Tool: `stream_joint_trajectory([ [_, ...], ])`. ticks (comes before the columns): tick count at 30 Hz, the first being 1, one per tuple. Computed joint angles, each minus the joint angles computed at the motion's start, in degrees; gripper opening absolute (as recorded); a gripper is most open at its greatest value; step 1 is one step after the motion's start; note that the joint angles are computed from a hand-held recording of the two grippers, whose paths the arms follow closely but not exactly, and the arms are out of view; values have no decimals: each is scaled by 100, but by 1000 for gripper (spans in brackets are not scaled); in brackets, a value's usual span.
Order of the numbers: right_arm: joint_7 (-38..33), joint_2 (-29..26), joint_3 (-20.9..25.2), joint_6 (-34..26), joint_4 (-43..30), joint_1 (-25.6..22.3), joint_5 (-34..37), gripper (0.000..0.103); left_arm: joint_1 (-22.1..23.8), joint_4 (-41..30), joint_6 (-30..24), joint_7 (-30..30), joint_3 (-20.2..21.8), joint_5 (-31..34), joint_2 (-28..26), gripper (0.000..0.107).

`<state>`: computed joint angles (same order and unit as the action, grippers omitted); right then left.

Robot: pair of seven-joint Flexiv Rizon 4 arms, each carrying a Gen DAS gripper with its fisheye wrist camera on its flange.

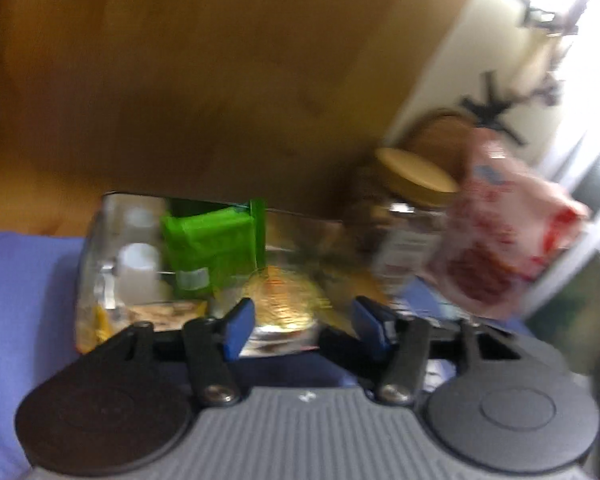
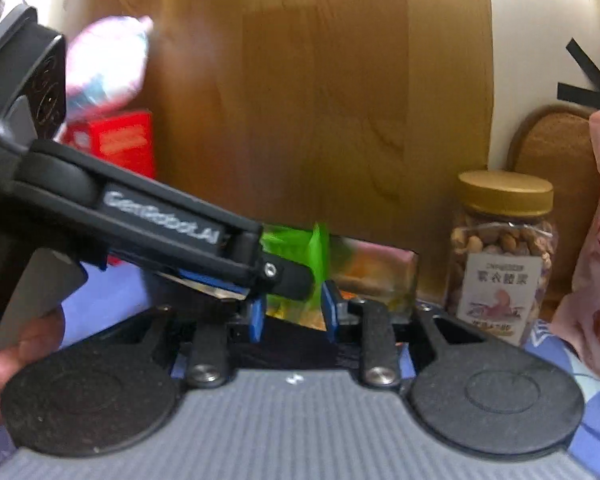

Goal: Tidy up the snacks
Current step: 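Lift the green biscuit pack into the silver tin and open the left tool, then grasp the pale green wrapped pack with the left tool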

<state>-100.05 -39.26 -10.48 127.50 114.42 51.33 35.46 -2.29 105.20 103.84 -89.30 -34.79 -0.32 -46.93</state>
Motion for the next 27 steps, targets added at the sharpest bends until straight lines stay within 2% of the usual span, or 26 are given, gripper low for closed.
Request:
stream_joint_trajectory([
  [2,431,32,347,450,326,-291,-361,33,271,299,343,-57,-214,271,9,55],
  [4,716,143,1135,952,748,-890,-692,34,673,812,890,-101,-495,675,56,58],
  [6,1392,243,1805,1200,1324,-1492,-1356,37,1047,1347,1068,-356,-688,1036,179,60],
  [7,1804,263,2100,1216,1598,-1872,-1850,43,1082,1594,1147,-507,-621,1099,283,61],
  [8,2144,269,2303,1244,1809,-2134,-2240,45,1001,1803,1280,-654,-452,1113,378,66],
  [10,2667,174,2554,1381,2113,-2492,-2826,45,749,2045,1256,-906,-87,1011,579,82],
  [12,2910,175,2513,1255,2213,-2460,-3020,45,315,2152,1246,-1115,377,846,703,82],
  [14,3047,196,2386,1095,2207,-2369,-3207,44,384,2119,1034,-1319,312,1082,557,77],
  [15,3080,167,2340,1068,2185,-2343,-3349,44,312,2125,1196,-1258,326,1060,459,76],
  [16,3056,151,2277,1041,2156,-2270,-3443,41,118,2087,1236,-1232,478,1063,481,69],
  [17,3032,174,2199,928,2110,-2167,-3473,34,-25,2052,1277,-1205,616,1065,485,60],
  [18,3023,190,2150,851,2077,-2054,-3448,34,-134,2018,1273,-1205,712,1033,504,56],
  [21,2828,333,1823,752,1998,-1378,-2727,33,101,2082,1378,-1424,503,1155,471,57],
  [24,2651,459,1801,1153,2156,-1100,-2287,29,634,2319,1679,-1668,117,1624,507,55],
  [27,2078,620,1670,1419,2284,-519,-1635,28,574,2614,2080,-1807,254,1882,754,55],
])
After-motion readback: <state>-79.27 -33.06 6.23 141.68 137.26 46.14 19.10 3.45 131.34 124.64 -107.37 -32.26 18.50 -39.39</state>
